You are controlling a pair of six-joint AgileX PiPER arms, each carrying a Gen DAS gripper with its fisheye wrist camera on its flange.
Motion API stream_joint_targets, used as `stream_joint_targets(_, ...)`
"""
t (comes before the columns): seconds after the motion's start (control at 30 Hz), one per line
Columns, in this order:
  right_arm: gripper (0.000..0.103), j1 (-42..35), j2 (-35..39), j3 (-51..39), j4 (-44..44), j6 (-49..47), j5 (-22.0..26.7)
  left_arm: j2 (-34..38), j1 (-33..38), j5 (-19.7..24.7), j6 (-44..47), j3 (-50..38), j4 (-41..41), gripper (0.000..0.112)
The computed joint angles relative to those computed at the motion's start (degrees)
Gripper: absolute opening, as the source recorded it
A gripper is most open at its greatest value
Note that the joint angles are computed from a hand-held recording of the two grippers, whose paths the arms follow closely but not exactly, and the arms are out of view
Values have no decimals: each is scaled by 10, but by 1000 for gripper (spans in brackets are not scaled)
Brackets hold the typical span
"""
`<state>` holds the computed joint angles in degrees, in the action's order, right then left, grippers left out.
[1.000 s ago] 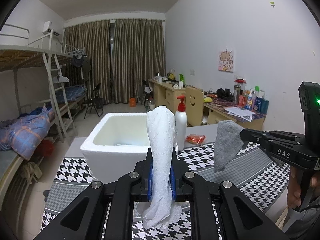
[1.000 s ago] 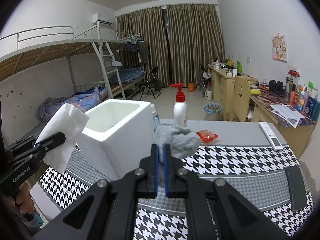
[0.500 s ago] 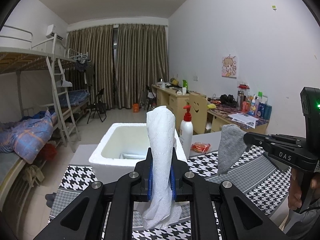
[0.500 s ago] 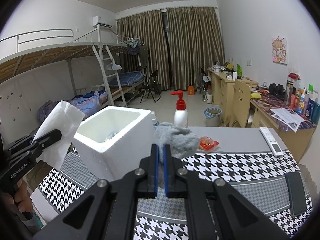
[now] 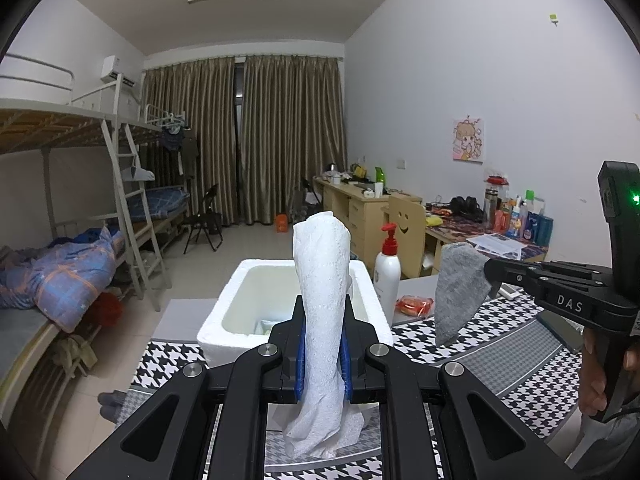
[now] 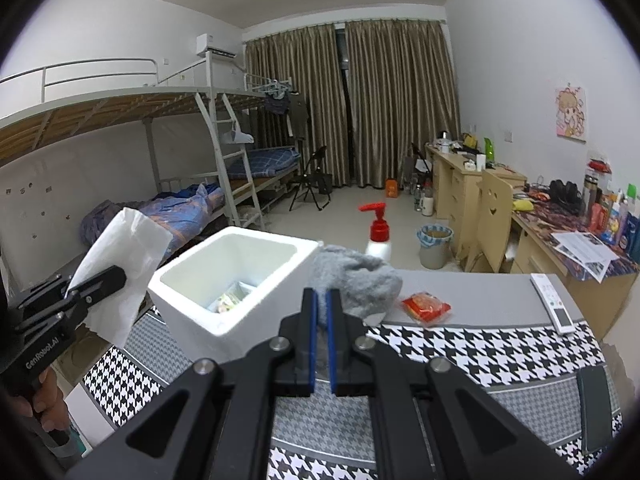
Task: Organize soft objects
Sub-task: 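Carry the sock and tissue toward the white foam box with both grippers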
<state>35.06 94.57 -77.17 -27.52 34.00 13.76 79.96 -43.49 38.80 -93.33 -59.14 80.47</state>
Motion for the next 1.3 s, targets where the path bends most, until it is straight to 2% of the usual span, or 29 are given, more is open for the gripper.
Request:
stream_joint_targets(0.5, 7, 16, 9, -36, 44, -57, 7, -10, 2, 29, -2, 6, -3, 14)
stream_joint_targets(0.93, 7, 39, 33, -90, 13, -46, 25, -23, 13, 36, -9, 19, -2, 14)
stream_joint_targets(1.3, 7, 41, 60, -128, 85, -119, 32, -31, 17, 56, -15, 27, -5, 14)
